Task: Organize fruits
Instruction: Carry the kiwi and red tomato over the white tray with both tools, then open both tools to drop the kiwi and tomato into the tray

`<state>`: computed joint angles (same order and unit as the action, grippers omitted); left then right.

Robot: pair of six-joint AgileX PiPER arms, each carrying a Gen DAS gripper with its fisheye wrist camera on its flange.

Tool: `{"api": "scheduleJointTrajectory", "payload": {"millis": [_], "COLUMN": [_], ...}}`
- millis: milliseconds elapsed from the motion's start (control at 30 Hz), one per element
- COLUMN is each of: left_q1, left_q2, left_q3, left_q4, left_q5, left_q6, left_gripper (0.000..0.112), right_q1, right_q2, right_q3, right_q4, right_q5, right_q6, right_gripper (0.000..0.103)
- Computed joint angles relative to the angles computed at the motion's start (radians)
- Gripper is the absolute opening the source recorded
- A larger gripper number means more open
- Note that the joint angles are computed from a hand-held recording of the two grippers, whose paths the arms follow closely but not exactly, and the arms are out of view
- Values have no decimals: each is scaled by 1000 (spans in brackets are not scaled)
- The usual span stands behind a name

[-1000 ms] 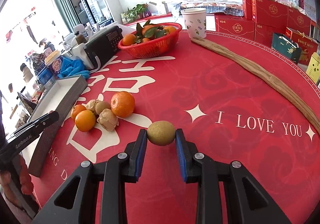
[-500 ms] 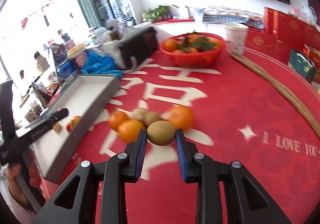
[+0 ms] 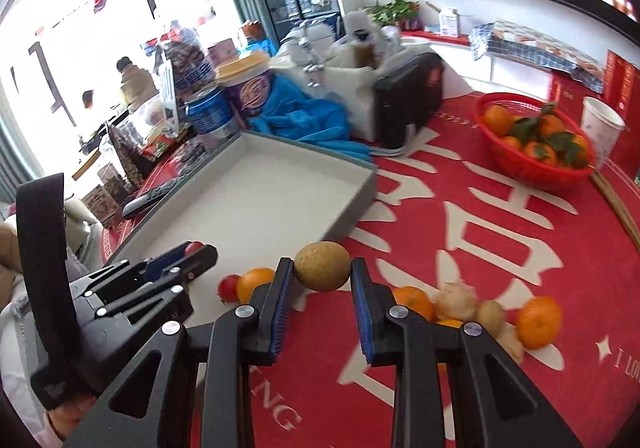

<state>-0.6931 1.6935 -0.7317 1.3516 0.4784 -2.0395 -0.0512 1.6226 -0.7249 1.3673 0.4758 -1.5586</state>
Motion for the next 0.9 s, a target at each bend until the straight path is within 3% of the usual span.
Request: {"api": "scheduleJointTrajectory", "payload": {"millis": [433,667,733,800,900], "left_q1": [11,-21,-23,-29,-61], "left_q2": [26,37,42,51,66], "left_q3": [-12,-29,-29,-33,-39], "left_q4": [-77,-95,-98,-107,-99], "left_q5": [1,63,70,89,157], "left_q6": [100,123,123,130,132], "left_gripper": [23,24,28,50,63], "right_q1": [147,169,171,166,161], "right_q2": [127,171,171,174,176], "right_q3": [-126,-157,-160,-170,-175], "right_q4": [-105,-141,-147,-173,-186], "right_q5": [-46,-50,-52,-36,-22], "right_q6": [186,231,234,258,268], "right_gripper": [30,30,30,30,30]}}
